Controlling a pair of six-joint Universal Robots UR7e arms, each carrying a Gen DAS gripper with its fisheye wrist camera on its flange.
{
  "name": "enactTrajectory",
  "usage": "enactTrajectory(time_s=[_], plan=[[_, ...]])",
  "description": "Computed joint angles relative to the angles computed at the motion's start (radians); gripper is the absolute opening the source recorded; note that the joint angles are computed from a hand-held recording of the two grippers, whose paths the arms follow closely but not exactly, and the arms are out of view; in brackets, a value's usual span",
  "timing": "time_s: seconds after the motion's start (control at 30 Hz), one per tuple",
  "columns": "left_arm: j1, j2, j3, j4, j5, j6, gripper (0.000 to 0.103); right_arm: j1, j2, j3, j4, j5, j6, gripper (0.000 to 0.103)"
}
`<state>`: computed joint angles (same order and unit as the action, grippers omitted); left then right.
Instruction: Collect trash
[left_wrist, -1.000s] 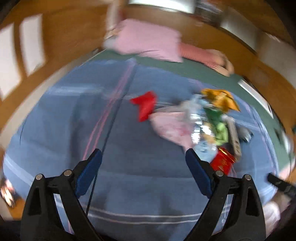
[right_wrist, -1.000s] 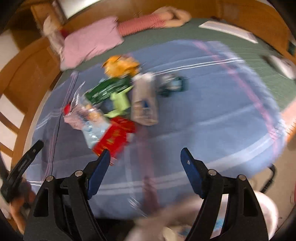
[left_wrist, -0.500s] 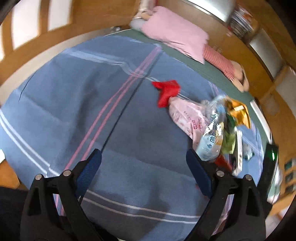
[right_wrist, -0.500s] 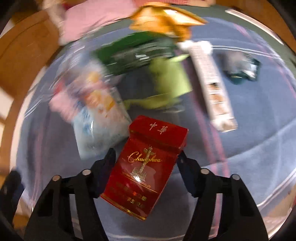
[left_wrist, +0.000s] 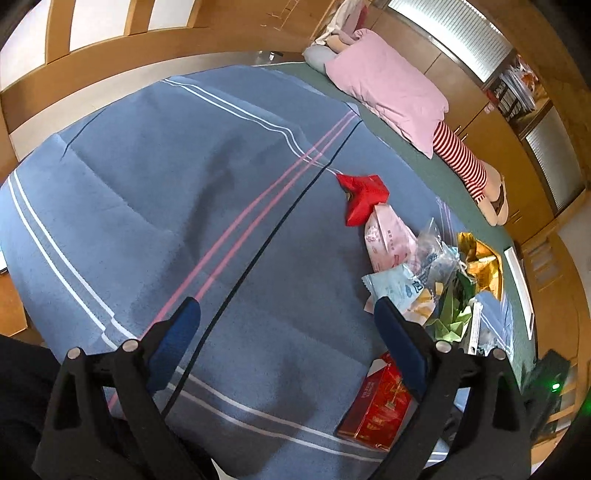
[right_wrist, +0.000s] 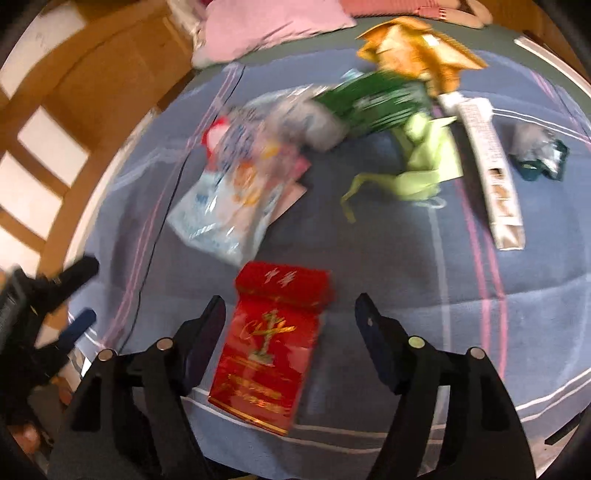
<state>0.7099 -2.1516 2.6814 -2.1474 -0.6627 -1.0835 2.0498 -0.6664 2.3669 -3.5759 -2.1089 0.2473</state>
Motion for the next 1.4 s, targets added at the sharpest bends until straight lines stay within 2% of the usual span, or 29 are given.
enactTrajectory(time_s=[0.13, 0.2, 0.47, 0.67, 0.87, 1.07, 1.17, 1.2, 1.23, 1.27, 1.33, 1.4], plan=[[0.011, 0.020, 0.000, -0.023, -0.007, 0.017, 0.095, 0.015, -0.013, 0.032, -0.083, -0.090, 0.003, 0.072], [0.012, 0.025, -0.001, -0.024, -0.007, 0.016, 0.095, 0.007, -0.025, 0.030, -0.086, -0.123, 0.001, 0.072], [0.016, 0.034, -0.002, -0.024, -0.006, 0.012, 0.096, -0.023, 0.001, 0.004, -0.095, -0.148, 0.007, 0.072], [0.016, 0.028, 0.001, -0.026, -0.004, 0.005, 0.096, -0.014, 0.028, -0.031, -0.069, -0.148, 0.030, 0.072], [0.018, 0.015, 0.004, -0.020, 0.001, -0.014, 0.097, 0.019, 0.053, -0.130, 0.002, -0.172, 0.015, 0.074], [0.018, 0.012, 0.003, -0.012, 0.000, -0.014, 0.097, 0.059, 0.124, -0.264, 0.142, -0.249, -0.032, 0.077], [0.021, 0.017, 0.002, -0.018, -0.002, -0.008, 0.097, 0.074, 0.165, -0.309, 0.187, -0.316, -0.046, 0.077], [0.021, 0.017, 0.002, -0.017, -0.002, -0.008, 0.097, 0.074, 0.172, -0.313, 0.186, -0.321, -0.050, 0.071], [0.020, 0.017, 0.002, -0.015, -0.001, -0.009, 0.097, 0.070, 0.175, -0.312, 0.181, -0.315, -0.057, 0.057], [0.020, 0.017, 0.002, -0.015, -0.001, -0.009, 0.097, 0.067, 0.175, -0.311, 0.186, -0.312, -0.058, 0.048], [0.021, 0.018, 0.001, -0.015, -0.003, -0.008, 0.097, 0.061, 0.173, -0.302, 0.183, -0.308, -0.064, 0.023], [0.018, 0.017, 0.001, -0.010, -0.001, -0.011, 0.097, 0.057, 0.167, -0.285, 0.142, -0.297, -0.081, 0.014]])
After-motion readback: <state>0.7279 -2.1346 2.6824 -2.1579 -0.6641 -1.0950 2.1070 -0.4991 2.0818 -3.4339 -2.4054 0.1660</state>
